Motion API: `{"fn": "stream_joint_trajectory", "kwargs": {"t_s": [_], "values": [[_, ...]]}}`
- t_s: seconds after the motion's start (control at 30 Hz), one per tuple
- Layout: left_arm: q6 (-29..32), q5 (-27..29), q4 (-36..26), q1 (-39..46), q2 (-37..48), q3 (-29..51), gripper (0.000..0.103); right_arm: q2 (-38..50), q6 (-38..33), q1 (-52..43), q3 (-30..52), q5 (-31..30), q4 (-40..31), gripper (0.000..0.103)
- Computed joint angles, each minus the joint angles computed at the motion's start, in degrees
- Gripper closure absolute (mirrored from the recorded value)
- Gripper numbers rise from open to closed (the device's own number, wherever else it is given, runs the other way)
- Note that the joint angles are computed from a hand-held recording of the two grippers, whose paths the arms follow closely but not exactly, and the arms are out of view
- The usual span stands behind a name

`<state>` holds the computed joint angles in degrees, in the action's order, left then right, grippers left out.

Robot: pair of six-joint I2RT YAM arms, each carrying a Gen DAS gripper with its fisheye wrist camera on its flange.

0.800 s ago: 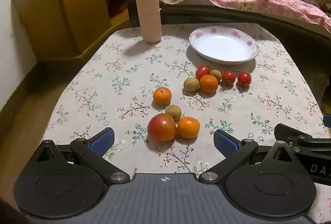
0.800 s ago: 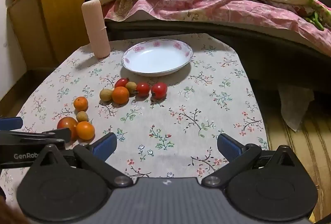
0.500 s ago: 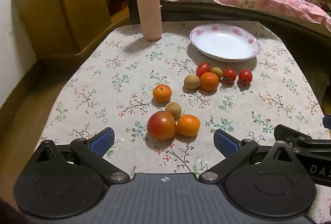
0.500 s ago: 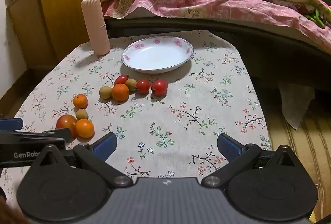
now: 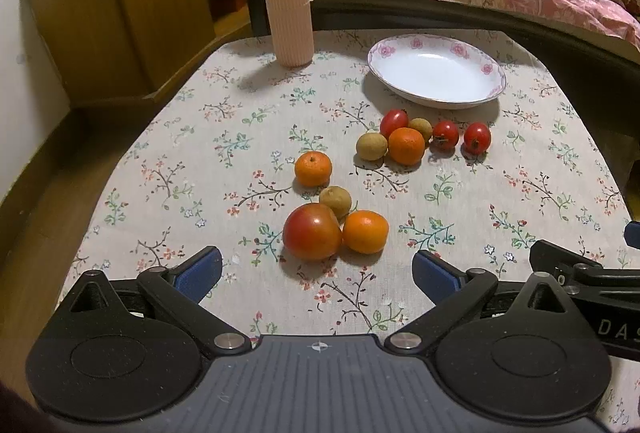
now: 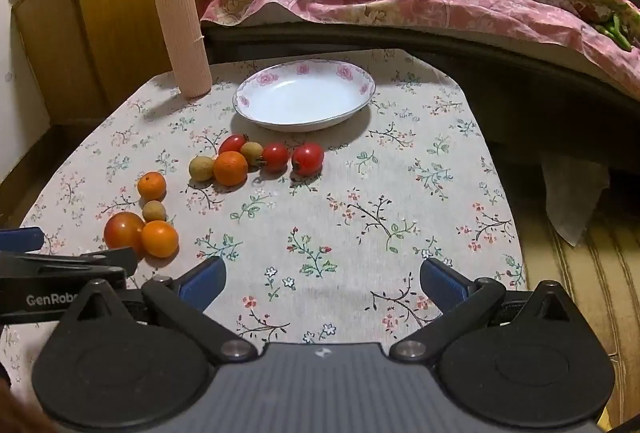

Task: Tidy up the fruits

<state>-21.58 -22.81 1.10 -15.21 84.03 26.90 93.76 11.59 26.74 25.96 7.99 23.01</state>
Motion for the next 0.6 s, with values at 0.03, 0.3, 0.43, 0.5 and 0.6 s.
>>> {"fn": "stream_joint_trajectory", "kwargs": {"t_s": [0.03, 0.3, 0.43, 0.5, 0.6], "values": [[0.0, 0.0, 0.0, 0.0, 0.0, 0.0, 0.001, 0.1, 0.0, -0.1, -0.1, -0.1, 0.1, 0.0], [0.2, 0.6, -0.2, 0.3, 0.4, 0.3, 0.0, 0.4, 0.0, -0.4, 0.1, -0.4, -0.1, 0.0], [0.4, 0.7, -0.3, 0.2, 0.7, 0.3, 0.0, 0.8, 0.0, -0.1, 0.6, 0.1, -0.5, 0.0], [0.6, 0.9, -0.3, 0.2, 0.6, 0.2, 0.0, 1.1, -0.1, 0.0, 0.8, 0.5, -0.5, 0.0], [0.8, 1.0, -0.3, 0.2, 0.7, 0.2, 0.001, 1.6, -0.1, -0.3, 1.0, 0.8, -0.4, 0.0]]}}
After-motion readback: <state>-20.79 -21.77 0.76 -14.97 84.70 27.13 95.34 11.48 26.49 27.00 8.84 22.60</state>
